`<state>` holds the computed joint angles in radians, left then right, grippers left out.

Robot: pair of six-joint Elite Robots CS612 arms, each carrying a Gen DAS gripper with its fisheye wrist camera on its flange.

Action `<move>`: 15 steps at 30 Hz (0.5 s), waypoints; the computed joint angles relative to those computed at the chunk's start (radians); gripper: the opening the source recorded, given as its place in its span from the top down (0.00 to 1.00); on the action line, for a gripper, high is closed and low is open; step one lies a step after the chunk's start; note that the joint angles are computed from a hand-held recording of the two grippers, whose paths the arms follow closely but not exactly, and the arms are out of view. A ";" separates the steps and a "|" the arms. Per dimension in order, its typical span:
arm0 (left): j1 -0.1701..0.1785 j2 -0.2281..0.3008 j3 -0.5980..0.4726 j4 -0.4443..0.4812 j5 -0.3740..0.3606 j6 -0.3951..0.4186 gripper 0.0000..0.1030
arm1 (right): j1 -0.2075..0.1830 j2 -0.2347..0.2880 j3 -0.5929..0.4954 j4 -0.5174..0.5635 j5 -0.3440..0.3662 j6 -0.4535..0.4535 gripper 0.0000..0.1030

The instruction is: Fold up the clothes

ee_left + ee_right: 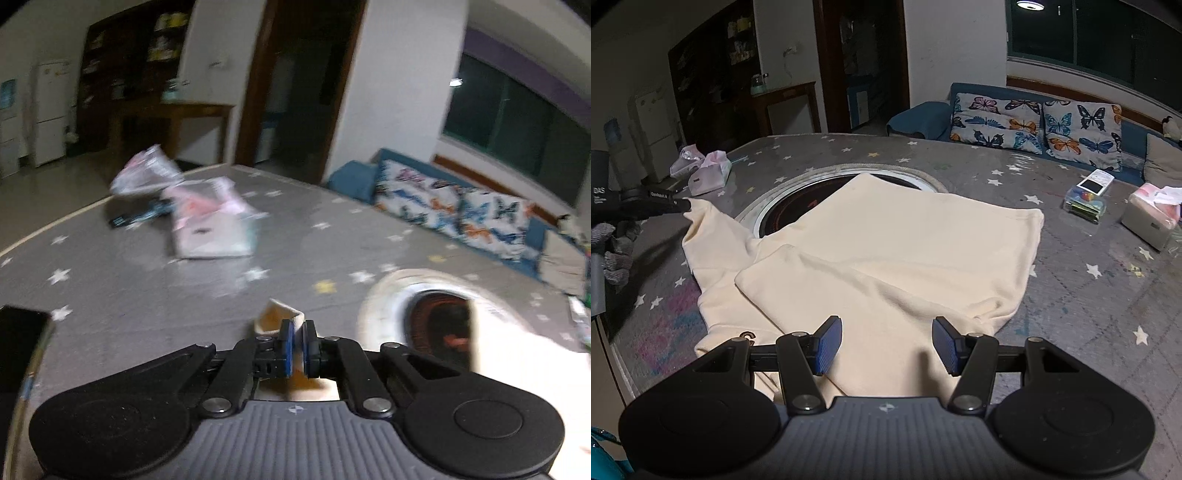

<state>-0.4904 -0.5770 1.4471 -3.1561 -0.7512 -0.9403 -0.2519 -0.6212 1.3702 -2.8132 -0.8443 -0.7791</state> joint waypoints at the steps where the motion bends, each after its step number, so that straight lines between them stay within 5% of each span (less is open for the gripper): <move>1: -0.005 0.002 -0.007 -0.030 -0.008 0.033 0.95 | -0.003 0.000 0.002 -0.007 0.004 0.007 0.46; 9: -0.052 0.030 -0.086 -0.227 -0.162 0.291 0.95 | -0.028 0.002 0.014 -0.068 0.027 0.079 0.46; 15: -0.082 0.079 -0.167 -0.282 -0.347 0.449 0.95 | -0.045 0.007 0.018 -0.112 0.034 0.139 0.46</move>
<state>-0.5721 -0.4978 1.2806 -3.4380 -1.0982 -0.4916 -0.2968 -0.6141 1.3881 -2.9255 -0.8101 -0.6397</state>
